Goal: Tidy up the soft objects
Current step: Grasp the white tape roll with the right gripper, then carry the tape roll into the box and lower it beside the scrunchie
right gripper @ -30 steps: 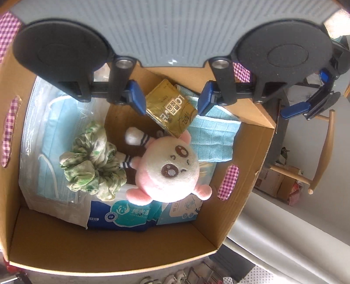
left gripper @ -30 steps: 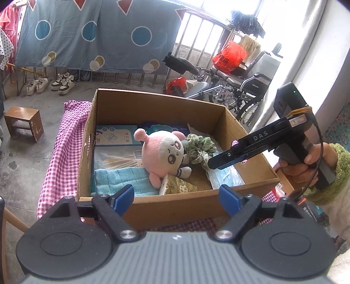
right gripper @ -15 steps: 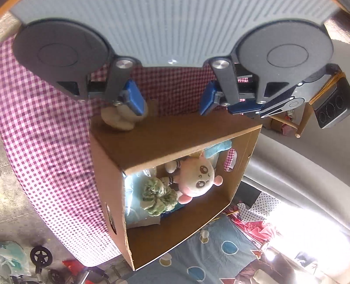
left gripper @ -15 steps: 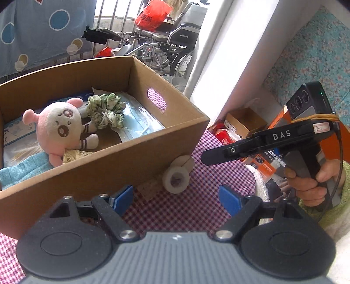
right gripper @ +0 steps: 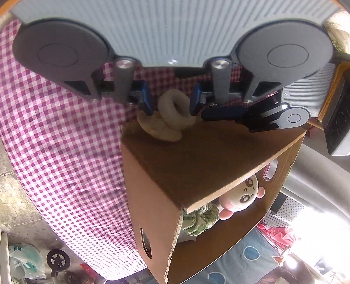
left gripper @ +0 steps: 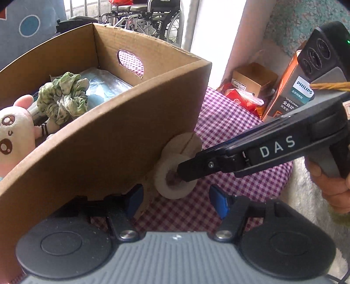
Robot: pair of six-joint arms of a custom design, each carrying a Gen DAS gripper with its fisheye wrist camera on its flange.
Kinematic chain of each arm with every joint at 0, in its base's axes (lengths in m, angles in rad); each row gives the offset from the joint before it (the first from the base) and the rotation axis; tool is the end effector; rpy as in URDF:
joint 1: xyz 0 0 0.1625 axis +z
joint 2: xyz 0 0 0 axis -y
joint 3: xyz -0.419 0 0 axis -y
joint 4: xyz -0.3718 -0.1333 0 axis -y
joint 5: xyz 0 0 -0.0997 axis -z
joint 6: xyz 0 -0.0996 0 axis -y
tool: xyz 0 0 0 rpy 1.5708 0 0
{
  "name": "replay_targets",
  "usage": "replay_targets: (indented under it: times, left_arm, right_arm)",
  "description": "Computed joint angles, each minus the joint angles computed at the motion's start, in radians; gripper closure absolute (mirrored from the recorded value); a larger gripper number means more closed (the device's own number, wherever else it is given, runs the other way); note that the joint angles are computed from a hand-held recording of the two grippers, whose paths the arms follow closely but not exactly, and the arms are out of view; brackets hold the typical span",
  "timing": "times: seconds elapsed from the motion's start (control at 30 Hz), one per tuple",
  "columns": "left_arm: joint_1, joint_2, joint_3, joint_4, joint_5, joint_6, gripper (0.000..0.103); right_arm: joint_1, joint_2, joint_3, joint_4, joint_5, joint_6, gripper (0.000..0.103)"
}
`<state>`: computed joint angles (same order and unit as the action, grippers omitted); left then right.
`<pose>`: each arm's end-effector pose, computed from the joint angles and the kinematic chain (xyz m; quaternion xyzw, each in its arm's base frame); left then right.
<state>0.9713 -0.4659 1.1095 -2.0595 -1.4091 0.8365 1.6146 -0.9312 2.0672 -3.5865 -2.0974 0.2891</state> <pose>-0.3028 -0.7077 0.0151 0.6585 0.7443 0.0861 0.0708 0.1067 -0.5324 0.1834 -0.2169 -0.8535 0.4445 0.1641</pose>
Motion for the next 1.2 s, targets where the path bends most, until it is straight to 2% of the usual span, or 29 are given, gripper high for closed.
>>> replay_targets:
  times: [0.17, 0.37, 0.5, 0.63, 0.8, 0.9, 1.03, 1.13, 1.2]
  left_arm:
    - [-0.004, 0.011, 0.009, -0.018, 0.018, 0.005, 0.051]
    - [-0.010, 0.006, 0.024, -0.032, 0.034, -0.002, 0.056]
    - [-0.007, -0.026, 0.024, -0.001, -0.003, -0.009, 0.056]
    - [-0.010, -0.073, 0.042, -0.005, -0.038, -0.007, 0.056]
    - [-0.017, -0.111, 0.029, -0.048, -0.103, -0.016, 0.055]
    - [-0.018, -0.092, -0.039, -0.031, -0.128, -0.043, 0.055]
    - [-0.018, -0.024, -0.188, 0.042, -0.128, -0.116, 0.055]
    - [-0.011, 0.073, -0.376, 0.158, -0.114, -0.183, 0.055]
    - [-0.002, 0.169, -0.555, 0.280, -0.106, -0.227, 0.055]
  right_arm:
    - [-0.019, 0.007, 0.003, -0.016, 0.028, -0.011, 0.081]
    - [-0.030, 0.019, 0.013, -0.049, 0.049, 0.001, 0.086]
    - [0.002, 0.013, 0.027, -0.072, 0.029, 0.014, 0.086]
    - [0.064, 0.002, 0.027, -0.077, -0.014, 0.016, 0.086]
    - [0.136, -0.017, -0.022, -0.075, -0.043, -0.062, 0.086]
    - [0.152, -0.036, -0.074, -0.028, -0.034, -0.118, 0.087]
    - [0.140, -0.072, -0.168, 0.126, 0.035, -0.157, 0.089]
    - [0.113, -0.084, -0.250, 0.273, 0.067, -0.159, 0.089]
    - [0.089, -0.089, -0.294, 0.363, 0.092, -0.142, 0.089]
